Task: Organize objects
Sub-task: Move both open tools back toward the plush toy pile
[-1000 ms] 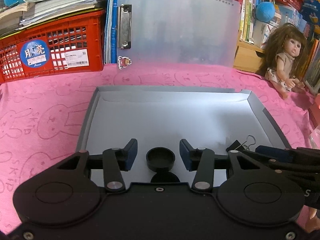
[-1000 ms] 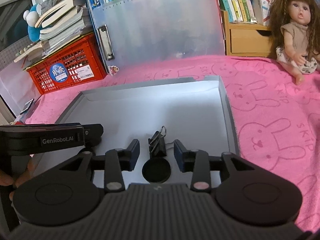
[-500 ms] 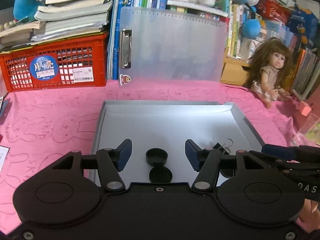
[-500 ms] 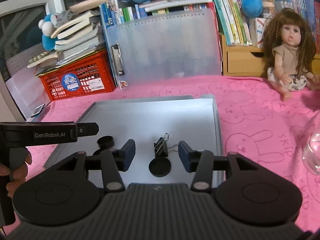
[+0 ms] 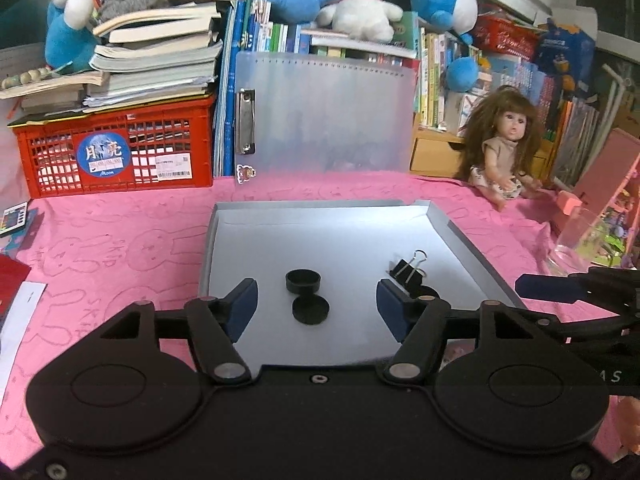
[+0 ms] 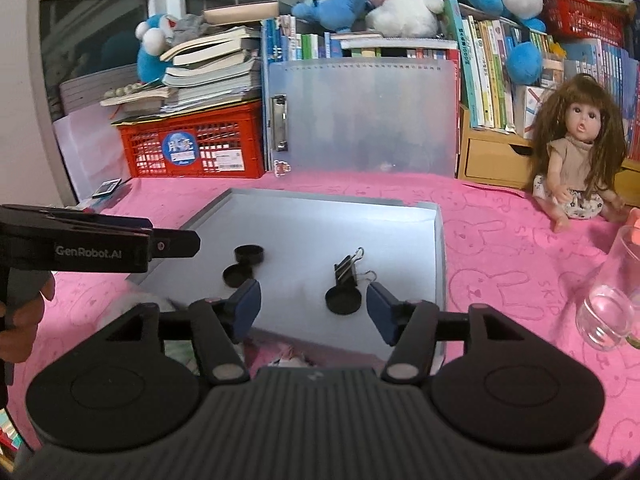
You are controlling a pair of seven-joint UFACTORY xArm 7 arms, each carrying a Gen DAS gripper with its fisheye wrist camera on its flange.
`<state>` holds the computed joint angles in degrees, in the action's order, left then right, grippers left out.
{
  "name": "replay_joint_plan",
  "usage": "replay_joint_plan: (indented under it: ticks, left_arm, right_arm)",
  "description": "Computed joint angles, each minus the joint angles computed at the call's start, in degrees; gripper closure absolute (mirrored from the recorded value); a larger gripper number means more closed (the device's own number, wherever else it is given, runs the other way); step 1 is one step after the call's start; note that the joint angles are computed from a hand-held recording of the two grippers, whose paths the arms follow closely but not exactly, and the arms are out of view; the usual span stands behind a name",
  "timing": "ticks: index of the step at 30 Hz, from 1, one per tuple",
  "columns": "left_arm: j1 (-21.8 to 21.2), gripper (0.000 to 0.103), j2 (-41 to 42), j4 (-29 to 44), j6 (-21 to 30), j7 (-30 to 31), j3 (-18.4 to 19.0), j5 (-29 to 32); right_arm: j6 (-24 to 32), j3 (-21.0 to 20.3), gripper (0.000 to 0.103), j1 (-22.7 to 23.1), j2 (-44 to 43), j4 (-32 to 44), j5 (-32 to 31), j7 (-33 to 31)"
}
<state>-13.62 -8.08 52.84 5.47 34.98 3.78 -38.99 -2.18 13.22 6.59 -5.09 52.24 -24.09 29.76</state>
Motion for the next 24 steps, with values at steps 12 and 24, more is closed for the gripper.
replay_joint_plan:
  ticks: [12,24]
  left_arm:
    - [-8.05,0.029,-10.65,-12.83,-4.14,2.45,6.92,1.08]
    - [-9.43,0.018,-16.05,-21.73,-6.89,-3.43,9.82,10.18]
  right_arm:
    - [-1.96,5.07,0.022,-4.47,-4.59,-6.91,1.23,-0.20]
    - [-2.48,12.62,0.014,-11.18,-5.14,-9.81,3.16,0.31]
